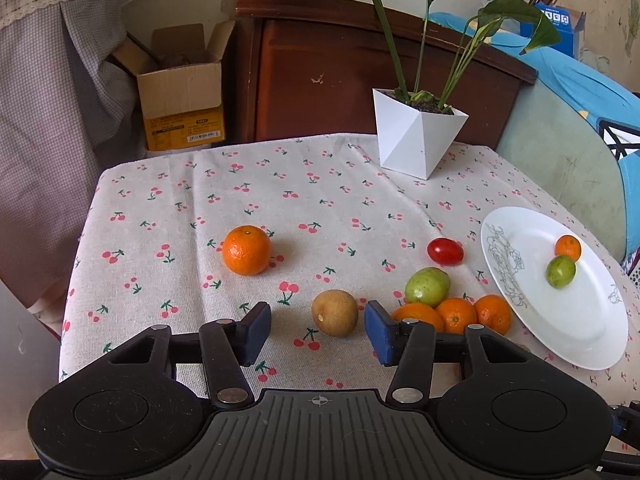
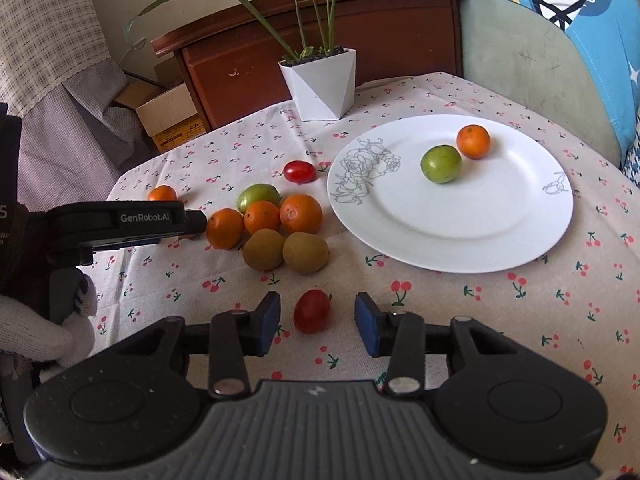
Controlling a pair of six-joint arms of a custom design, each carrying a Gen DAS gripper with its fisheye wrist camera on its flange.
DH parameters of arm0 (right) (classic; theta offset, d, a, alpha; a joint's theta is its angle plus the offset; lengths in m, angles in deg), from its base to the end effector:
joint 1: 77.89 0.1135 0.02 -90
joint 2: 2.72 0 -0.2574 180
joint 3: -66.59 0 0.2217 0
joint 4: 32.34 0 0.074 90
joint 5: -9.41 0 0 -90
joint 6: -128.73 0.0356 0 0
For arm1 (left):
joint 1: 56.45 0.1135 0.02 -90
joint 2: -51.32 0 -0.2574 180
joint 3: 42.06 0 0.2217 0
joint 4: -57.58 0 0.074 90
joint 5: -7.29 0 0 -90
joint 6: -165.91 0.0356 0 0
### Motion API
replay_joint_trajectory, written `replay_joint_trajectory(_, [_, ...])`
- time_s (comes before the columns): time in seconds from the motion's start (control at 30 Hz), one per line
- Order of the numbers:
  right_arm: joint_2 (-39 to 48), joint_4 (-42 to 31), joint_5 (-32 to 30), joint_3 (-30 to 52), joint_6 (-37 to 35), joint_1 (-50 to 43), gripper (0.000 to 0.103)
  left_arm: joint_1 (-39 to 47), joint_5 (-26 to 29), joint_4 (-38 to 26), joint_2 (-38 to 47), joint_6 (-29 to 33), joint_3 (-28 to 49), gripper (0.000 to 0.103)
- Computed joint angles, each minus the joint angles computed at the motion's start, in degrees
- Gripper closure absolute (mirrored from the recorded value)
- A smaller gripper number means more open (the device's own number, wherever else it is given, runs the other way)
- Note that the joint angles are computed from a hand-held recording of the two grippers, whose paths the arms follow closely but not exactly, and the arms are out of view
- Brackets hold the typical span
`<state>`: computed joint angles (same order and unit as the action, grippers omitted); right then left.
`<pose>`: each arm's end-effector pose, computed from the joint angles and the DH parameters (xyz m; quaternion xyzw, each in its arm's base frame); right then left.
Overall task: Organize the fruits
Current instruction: 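Grasp a brown kiwi with the left tool while the right tool grasps a cherry tomato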
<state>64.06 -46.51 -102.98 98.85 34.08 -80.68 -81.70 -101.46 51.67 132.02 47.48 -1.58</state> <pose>0.1722 0.0052 0.1441 -0.0834 0.9167 0.1588 0.3571 0.2060 -0.0845 0.1467 -0.0862 0.9132 -0.0316 0.3971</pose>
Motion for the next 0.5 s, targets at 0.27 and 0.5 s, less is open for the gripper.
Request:
replay_joint_trajectory(0.27, [-0.6,2.4,3.2,-1.5,-0.7,3.6,0.075,-1.5,-1.4,1.7,1.1,1.9,-0.3,0.074])
replay_joint_trajectory(0.5, [-0.7,2.6,3.0,-1.6,-0.8,3.7,0.084,-1.7,-0.8,1.9,0.3,2.0,-0.7,0.080])
